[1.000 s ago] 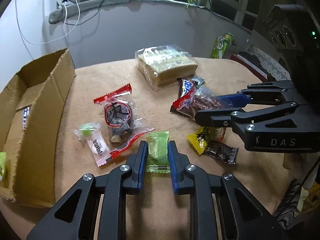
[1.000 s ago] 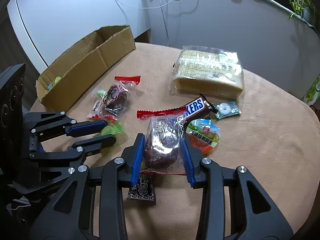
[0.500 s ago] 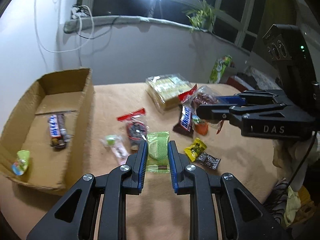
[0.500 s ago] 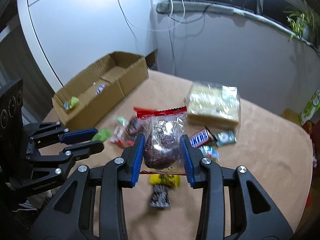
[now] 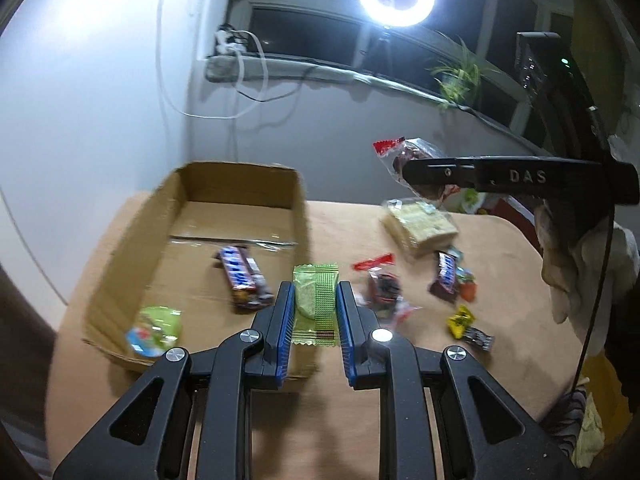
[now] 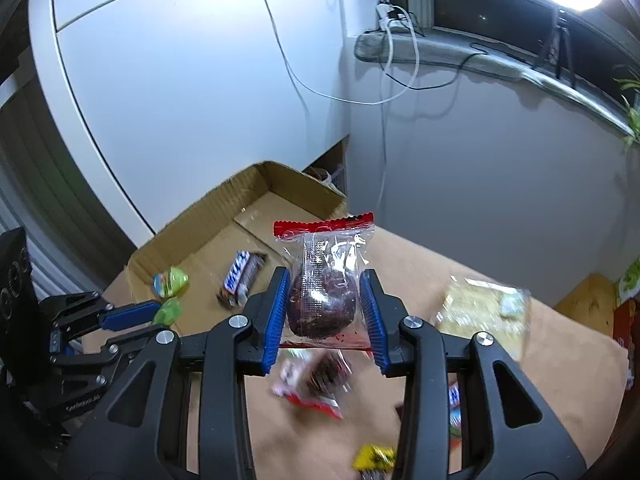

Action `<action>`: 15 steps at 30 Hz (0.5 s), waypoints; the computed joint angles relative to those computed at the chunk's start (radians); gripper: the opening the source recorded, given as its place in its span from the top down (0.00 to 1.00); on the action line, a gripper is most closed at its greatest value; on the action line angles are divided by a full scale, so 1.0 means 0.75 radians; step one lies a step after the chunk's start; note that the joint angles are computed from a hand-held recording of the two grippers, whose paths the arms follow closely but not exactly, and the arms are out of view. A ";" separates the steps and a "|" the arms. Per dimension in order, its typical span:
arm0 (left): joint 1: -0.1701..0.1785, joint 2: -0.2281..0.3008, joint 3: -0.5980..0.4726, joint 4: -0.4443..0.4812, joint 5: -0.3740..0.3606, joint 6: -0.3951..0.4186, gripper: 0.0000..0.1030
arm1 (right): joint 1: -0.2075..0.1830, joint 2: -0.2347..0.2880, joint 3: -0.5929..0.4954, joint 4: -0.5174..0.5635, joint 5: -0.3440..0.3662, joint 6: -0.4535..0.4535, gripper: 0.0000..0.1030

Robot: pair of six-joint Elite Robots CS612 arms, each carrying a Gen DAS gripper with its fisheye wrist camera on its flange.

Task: Organize snacks
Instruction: 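Carry both snacks into the cardboard box and open both tools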

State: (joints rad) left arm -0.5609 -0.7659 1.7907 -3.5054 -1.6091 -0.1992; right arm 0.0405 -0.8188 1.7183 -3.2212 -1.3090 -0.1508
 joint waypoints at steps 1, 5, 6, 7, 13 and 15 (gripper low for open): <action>0.006 0.000 -0.001 0.000 0.007 -0.001 0.81 | 0.007 0.009 -0.024 0.019 -0.003 -0.004 0.63; 0.031 0.003 -0.013 0.018 0.044 -0.007 0.81 | 0.035 0.049 -0.117 0.086 -0.022 -0.003 0.63; 0.036 0.005 -0.017 0.024 0.055 -0.008 0.81 | 0.041 0.061 -0.141 0.106 -0.021 -0.002 0.63; 0.042 0.007 -0.022 0.035 0.065 -0.011 0.81 | 0.048 0.071 -0.162 0.125 -0.023 -0.001 0.63; 0.063 0.024 -0.060 0.096 0.103 -0.003 0.81 | 0.079 0.121 -0.251 0.208 -0.030 -0.012 0.63; 0.069 0.030 -0.071 0.111 0.106 -0.007 0.81 | 0.088 0.136 -0.272 0.229 -0.033 -0.017 0.63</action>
